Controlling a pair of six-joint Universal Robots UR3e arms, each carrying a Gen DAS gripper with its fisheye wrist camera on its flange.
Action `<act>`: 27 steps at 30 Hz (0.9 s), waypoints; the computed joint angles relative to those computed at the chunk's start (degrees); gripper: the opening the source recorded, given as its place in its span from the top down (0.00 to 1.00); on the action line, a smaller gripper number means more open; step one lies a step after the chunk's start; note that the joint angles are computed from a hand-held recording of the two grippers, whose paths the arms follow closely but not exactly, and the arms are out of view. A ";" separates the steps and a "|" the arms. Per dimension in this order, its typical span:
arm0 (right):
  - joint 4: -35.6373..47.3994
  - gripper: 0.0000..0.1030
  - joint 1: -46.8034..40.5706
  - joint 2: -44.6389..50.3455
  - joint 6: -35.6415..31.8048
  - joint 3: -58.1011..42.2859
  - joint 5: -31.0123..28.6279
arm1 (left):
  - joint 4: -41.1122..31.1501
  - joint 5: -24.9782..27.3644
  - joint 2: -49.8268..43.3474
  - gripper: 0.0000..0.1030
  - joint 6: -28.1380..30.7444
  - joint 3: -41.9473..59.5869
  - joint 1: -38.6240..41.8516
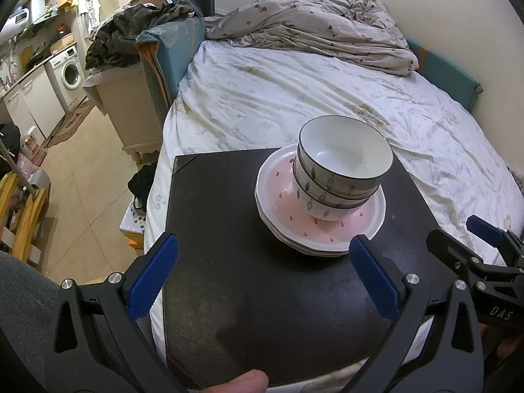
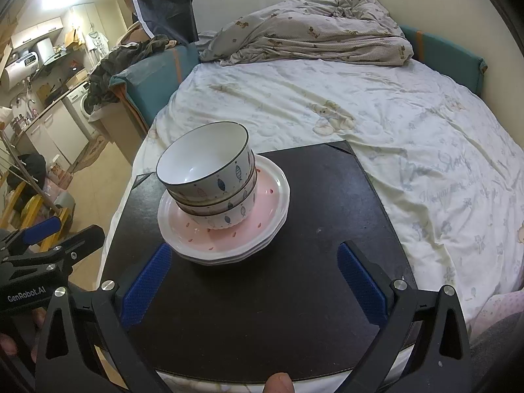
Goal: Organize plates and bowls
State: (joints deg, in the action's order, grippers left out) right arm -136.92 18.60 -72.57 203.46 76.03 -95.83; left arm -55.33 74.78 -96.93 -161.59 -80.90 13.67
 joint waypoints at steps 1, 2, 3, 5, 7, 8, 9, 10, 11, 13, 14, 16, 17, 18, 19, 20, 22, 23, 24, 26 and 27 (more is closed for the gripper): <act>-0.16 0.00 -0.01 -0.05 -0.09 0.14 -0.10 | 0.04 -0.07 0.15 0.00 -0.04 -0.13 0.01; -0.19 0.00 -0.02 -0.07 -0.13 0.22 -0.21 | 0.00 -0.18 0.18 0.00 -0.09 -0.13 0.08; -0.12 0.00 -0.05 -0.08 -0.10 0.24 -0.29 | 0.13 -0.22 0.21 0.00 -0.06 -0.20 0.11; -0.07 0.00 -0.14 -0.13 0.12 0.29 -0.16 | 0.35 -0.14 0.39 0.00 -0.10 -0.46 0.07; -0.06 0.00 -0.32 -0.15 0.12 0.30 0.02 | 0.23 -0.15 0.39 0.00 -0.14 -0.41 0.07; 0.21 0.00 -0.19 0.00 0.09 -0.10 -0.14 | 0.25 -0.16 0.37 0.00 -0.13 -0.39 0.05; 0.21 0.00 -0.19 0.00 0.09 -0.10 -0.14 | 0.25 -0.16 0.37 0.00 -0.13 -0.39 0.05; 0.33 0.00 -0.18 0.01 -0.02 -0.13 -0.22 | 0.37 -0.09 0.46 0.00 -0.23 -0.54 0.04; 0.77 0.00 -0.03 0.11 0.01 -0.50 -0.39 | 0.69 -0.09 0.59 0.00 -0.30 -0.83 0.07; 0.98 0.00 0.11 0.18 0.07 -0.64 -0.64 | 0.59 0.07 0.58 0.00 -0.33 -0.74 -0.05; 1.02 0.00 0.09 0.17 0.04 -0.69 -0.66 | 0.41 0.07 0.54 0.00 -0.41 -0.49 -0.11; 0.85 0.00 0.06 0.15 -0.03 -0.60 -0.61 | 0.41 0.15 0.53 0.00 -0.47 -0.48 -0.15; 0.65 0.00 0.10 0.11 -0.12 -0.51 -0.66 | 0.44 0.14 0.56 0.00 -0.48 -0.52 -0.14; 0.53 0.00 0.19 0.07 -0.16 -0.48 -0.70 | 0.47 0.11 0.58 0.00 -0.52 -0.55 -0.16; 0.17 0.00 0.10 -0.08 -0.32 -0.18 -0.61 | 0.45 0.05 0.58 0.00 -0.46 -0.55 -0.11; 0.24 0.00 0.21 -0.04 -0.28 -0.28 -0.83 | 0.55 0.08 0.59 0.00 -0.45 -0.59 -0.11; 0.36 0.00 0.20 -0.03 -0.29 -0.34 -0.89 | 0.47 0.14 0.60 0.00 -0.46 -0.57 -0.15; 0.42 0.00 0.31 0.04 -0.14 -0.48 -0.95 | 0.50 0.11 0.62 0.00 -0.55 -0.59 -0.16; 0.38 0.00 0.29 0.03 -0.05 -0.46 -0.94 | 0.51 0.14 0.59 0.00 -0.57 -0.57 -0.19; 0.51 0.00 0.53 0.27 0.01 -0.80 -1.30 | 0.60 0.33 0.62 0.00 -0.67 -0.65 -0.27; 0.52 0.00 0.66 0.35 0.12 -0.91 -1.43 | 0.61 0.30 0.65 0.00 -0.68 -0.71 -0.27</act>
State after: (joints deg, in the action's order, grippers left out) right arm -136.40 19.26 -72.22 203.58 75.12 -97.26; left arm -54.73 75.08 -96.28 -162.26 -81.61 13.40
